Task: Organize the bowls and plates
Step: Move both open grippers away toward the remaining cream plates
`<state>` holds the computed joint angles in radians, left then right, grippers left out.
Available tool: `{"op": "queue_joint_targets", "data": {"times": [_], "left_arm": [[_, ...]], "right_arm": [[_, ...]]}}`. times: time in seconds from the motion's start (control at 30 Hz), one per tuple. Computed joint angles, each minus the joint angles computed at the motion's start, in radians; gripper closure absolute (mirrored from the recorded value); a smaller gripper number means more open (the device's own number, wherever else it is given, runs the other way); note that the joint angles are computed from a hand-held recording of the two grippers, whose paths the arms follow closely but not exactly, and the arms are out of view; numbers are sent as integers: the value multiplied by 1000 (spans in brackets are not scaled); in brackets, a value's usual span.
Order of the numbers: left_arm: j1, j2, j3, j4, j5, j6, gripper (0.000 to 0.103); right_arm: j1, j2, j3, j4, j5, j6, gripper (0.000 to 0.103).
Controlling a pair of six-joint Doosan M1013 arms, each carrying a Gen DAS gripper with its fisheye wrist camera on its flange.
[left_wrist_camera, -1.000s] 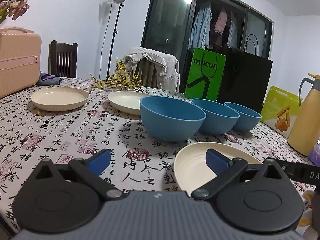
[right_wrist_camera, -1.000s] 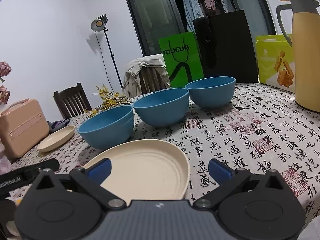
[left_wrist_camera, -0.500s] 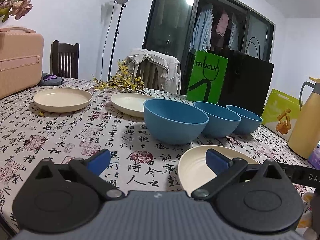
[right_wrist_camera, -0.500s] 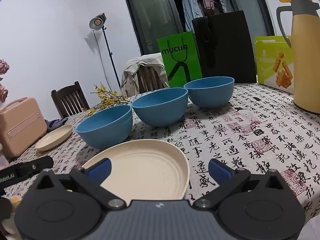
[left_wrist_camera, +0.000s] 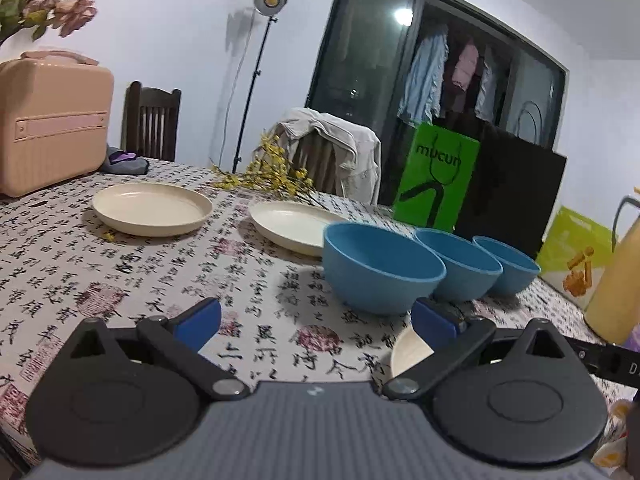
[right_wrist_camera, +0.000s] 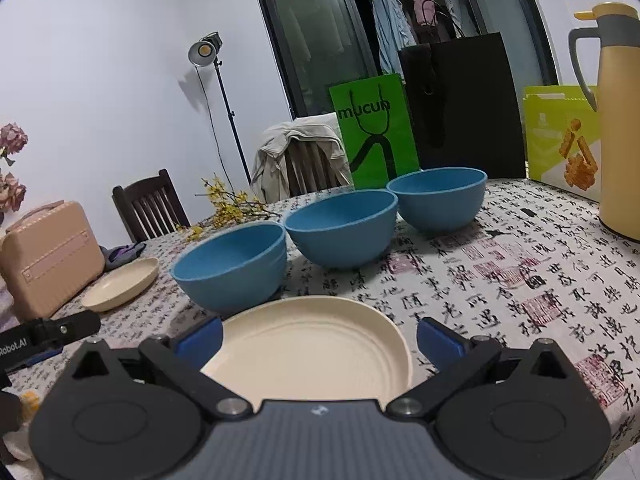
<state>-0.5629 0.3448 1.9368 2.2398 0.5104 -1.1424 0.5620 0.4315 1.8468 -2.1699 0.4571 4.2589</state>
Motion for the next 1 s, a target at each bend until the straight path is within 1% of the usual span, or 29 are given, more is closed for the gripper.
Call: {"op": "queue_joint_targets", "data": {"times": [0.2,0.47,0.87,1.0], "left_arm": [[20,-22,16,-8,23,-37,0],[55,-39,22,-46,43,-30,0],[99,-59,40,-94,77,-10,0],[111,-63,48,-111,90,11,0]], "right_arm": [[13,3,-23,-17,-4,-11,0],[30,22,-78,31,-22,-78,0],[38,55,-171,81,-103,-137,0],[45,70,-204,130,-119,-190,0]]}}
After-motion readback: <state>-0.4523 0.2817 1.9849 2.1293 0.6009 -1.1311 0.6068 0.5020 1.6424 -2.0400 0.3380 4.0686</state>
